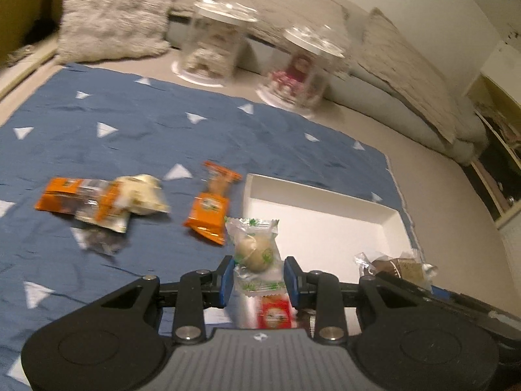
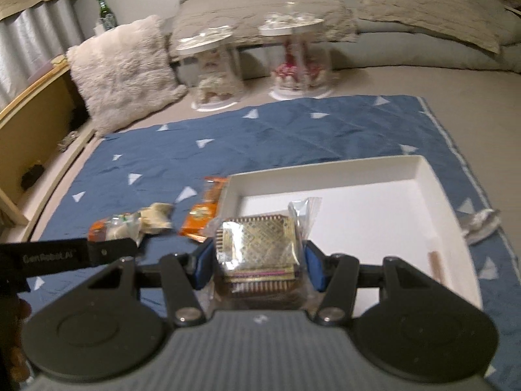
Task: Organize snacks
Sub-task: 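Carry the pastry in left tool over the tray while right tool carries the silver cake, then lower and open left tool to drop the pastry while right tool releases the silver cake in the tray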
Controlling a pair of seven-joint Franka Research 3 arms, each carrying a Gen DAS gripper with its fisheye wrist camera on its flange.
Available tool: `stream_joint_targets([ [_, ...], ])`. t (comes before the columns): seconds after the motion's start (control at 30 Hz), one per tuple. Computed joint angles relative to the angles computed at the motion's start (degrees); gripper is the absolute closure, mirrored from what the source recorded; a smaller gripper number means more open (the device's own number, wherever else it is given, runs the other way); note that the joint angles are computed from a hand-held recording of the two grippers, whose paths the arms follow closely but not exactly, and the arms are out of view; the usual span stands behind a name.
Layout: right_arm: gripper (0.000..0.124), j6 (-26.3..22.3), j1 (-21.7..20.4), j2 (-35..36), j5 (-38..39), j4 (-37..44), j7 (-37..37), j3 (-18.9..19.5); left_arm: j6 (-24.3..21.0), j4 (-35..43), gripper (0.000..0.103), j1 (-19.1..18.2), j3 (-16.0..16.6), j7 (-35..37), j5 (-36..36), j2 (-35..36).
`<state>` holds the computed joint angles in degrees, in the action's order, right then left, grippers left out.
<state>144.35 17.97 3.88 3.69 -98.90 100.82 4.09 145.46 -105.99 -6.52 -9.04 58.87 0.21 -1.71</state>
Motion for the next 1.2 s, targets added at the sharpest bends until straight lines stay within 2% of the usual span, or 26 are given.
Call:
stream_joint_targets([
  [0.27, 0.062, -0.54, -3.21, -3.08, -2.06, -4.95, 0.05, -1.78, -0.62, 6.55, 0.068, -2.14, -2.38, 1.76, -2.46, 7.08],
  [0.47, 0.062, -2.2, -5.34, -2.01, -6.26, -5.75, -0.35, -2.66, -2.23, 11.95, 0.068, -3.04, -4.25, 3.64, -5.56, 13.15],
  [0.6, 0.062, -4.39, -5.43, 0.64, -10.25, -3.97, -0.47, -3.12, -3.38, 15.89, 0.068, -3.21, -5.68, 5.25, -8.66, 17.51],
  [0.83, 0.062, -4.14, -5.05, 3.26, -13.82, -3.77, -4.89, -3.64, -4.62, 21.03, 0.068, -3.02, -8.06, 7.57, -13.91, 23.5],
  [1.07, 0.061, -4.11, -3.71, 5.66, -17.93, -3.4, -6.5, -4.35, -6.25, 24.05, 0.068, -3.82, -7.39, 4.67, -12.49, 26.65],
  [1.2, 0.061, -6.09, -4.6, 6.31, -11.29, -1.68, -9.07, -3.78, -6.96, 25.29, 0.068, -3.65, -7.47, 4.04, -12.11, 27.78],
])
